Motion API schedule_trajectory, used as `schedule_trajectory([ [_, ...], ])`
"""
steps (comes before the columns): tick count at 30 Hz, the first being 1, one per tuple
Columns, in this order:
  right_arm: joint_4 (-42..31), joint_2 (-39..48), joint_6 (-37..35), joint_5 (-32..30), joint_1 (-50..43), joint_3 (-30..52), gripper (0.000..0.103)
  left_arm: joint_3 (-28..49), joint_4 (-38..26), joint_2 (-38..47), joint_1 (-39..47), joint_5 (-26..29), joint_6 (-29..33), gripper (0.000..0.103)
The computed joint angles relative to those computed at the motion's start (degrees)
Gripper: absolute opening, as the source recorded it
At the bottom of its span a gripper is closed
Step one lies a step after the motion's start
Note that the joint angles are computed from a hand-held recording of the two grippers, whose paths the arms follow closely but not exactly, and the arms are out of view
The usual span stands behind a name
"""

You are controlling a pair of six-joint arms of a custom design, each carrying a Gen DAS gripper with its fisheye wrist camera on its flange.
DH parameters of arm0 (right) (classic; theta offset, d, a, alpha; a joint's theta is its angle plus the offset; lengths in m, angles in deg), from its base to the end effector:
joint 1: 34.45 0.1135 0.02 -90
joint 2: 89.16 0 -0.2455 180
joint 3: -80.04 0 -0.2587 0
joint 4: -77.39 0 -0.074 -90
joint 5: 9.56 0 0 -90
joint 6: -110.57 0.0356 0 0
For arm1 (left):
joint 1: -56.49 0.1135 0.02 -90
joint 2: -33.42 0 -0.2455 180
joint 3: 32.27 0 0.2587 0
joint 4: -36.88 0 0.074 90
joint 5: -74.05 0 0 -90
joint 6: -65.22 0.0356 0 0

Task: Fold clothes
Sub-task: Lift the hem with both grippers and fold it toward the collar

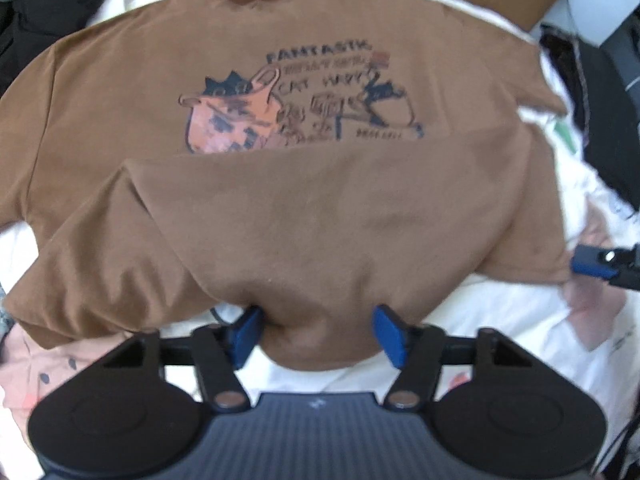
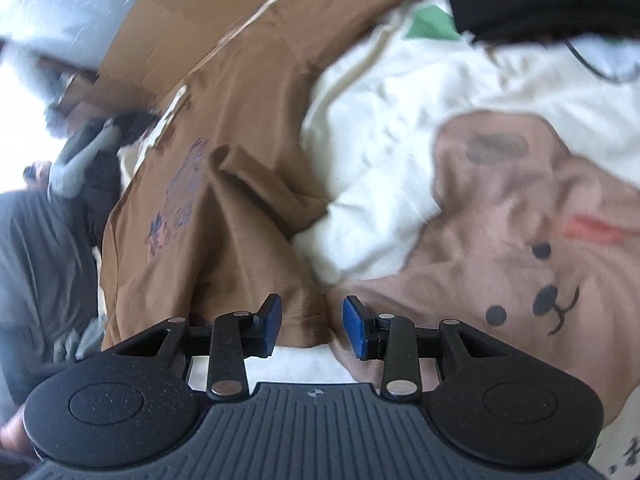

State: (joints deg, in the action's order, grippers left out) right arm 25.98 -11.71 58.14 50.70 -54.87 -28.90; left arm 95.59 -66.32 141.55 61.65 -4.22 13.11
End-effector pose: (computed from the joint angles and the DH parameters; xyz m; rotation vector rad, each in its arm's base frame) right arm 0.2682 -0.0810 0.2356 1.0681 2.3316 0.7814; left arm 0.3515 0.0245 0.3260 0.8486 2.8283 -0.2204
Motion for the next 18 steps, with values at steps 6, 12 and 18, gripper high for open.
schedule_trajectory([
  [6, 10.83, -1.79, 10.84, -5.48, -2.39, -8.28, 0.040, -0.15, 3.12, 0.64, 1.58, -2.15, -1.72, 0.011],
  [12, 12.95, 0.59, 10.58, -6.22, -2.93, -8.60, 0.040, 1.08, 2.95, 1.52, 2.07, -2.37, -2.07, 0.011],
  [18, 12.64, 5.34, 7.08, -8.34, -3.67, -6.27, 0.023, 2.27, 1.46, 1.51, 3.16, -1.66, -1.17, 0.019],
])
